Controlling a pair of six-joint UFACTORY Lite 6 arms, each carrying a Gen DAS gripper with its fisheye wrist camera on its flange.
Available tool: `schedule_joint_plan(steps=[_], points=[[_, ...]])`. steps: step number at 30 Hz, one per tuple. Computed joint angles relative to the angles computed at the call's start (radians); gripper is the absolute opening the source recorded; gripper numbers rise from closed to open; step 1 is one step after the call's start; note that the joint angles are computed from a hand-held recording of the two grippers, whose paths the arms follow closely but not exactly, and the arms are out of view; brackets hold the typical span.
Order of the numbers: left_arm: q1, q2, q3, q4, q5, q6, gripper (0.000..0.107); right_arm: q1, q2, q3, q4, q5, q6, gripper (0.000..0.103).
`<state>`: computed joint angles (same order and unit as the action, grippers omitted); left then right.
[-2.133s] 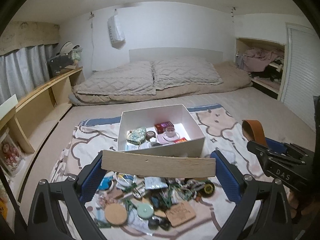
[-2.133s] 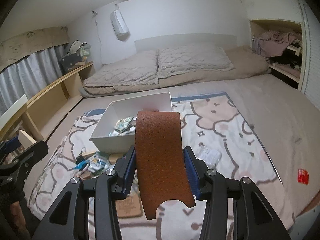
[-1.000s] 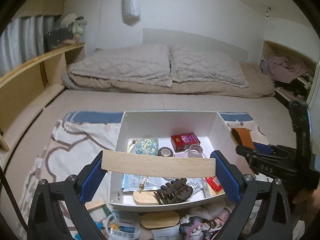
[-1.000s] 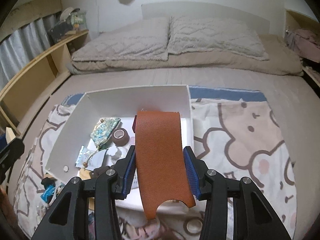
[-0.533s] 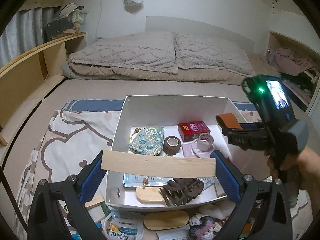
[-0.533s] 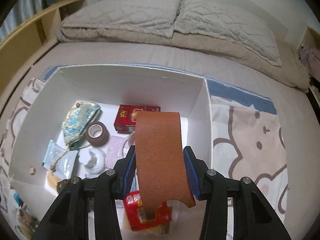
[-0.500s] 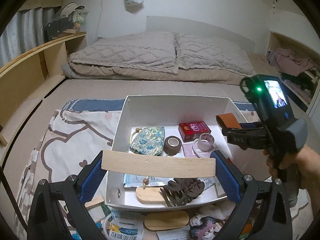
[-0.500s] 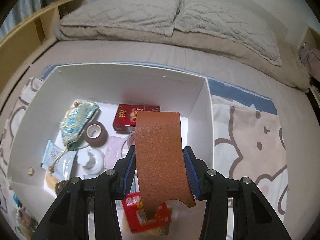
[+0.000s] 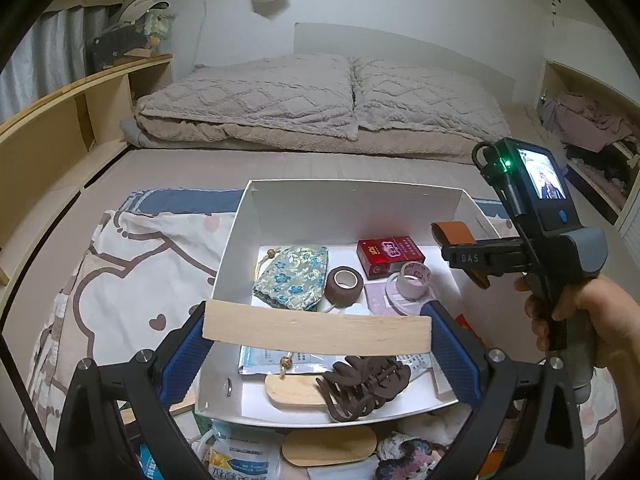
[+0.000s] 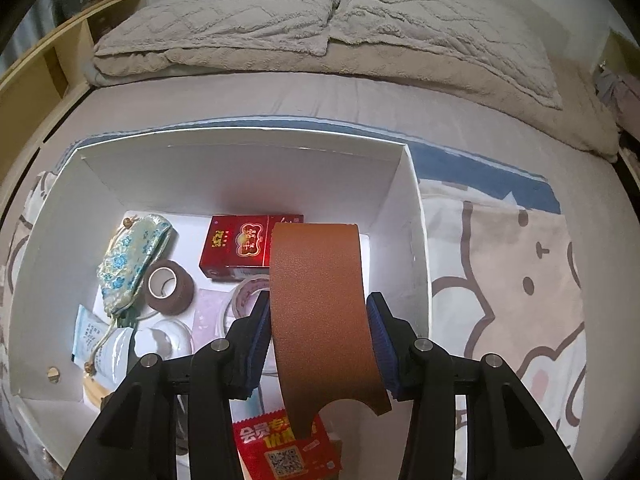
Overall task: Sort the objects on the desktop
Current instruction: 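Lower the brown leather strip into the white box and open the right gripper, then lower the light wooden stick into the white box and open the left gripper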
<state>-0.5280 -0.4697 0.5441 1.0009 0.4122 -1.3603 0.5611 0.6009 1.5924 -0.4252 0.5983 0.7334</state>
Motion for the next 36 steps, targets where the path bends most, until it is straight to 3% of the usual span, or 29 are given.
schedule_joint_plan(steps=[3, 13, 18, 22, 31, 36], points=[[-0.007, 0.017, -0.004, 0.023, -0.001, -0.025, 0.101, 0.005, -0.015, -0.015, -0.015, -0.016, 0.009, 0.064], [-0.022, 0.059, 0.009, 0.061, -0.005, -0.072, 0.101, 0.004, -0.144, -0.166, -0.016, -0.116, 0.043, 0.065], [-0.040, 0.097, 0.033, 0.087, 0.000, -0.095, 0.101, 0.001, -0.323, -0.362, -0.073, -0.197, 0.114, 0.065], [-0.029, 0.160, 0.080, 0.084, -0.032, -0.095, 0.101, 0.022, -0.511, -0.575, -0.224, -0.258, 0.283, 0.065], [-0.014, 0.394, 0.280, -0.068, -0.092, 0.062, 0.101, 0.100, -0.772, -0.827, -0.400, -0.228, 0.537, 0.068], [0.021, 0.530, 0.388, -0.328, -0.132, 0.327, 0.101, 0.147, -0.894, -0.942, -0.435, -0.224, 0.625, 0.073]])
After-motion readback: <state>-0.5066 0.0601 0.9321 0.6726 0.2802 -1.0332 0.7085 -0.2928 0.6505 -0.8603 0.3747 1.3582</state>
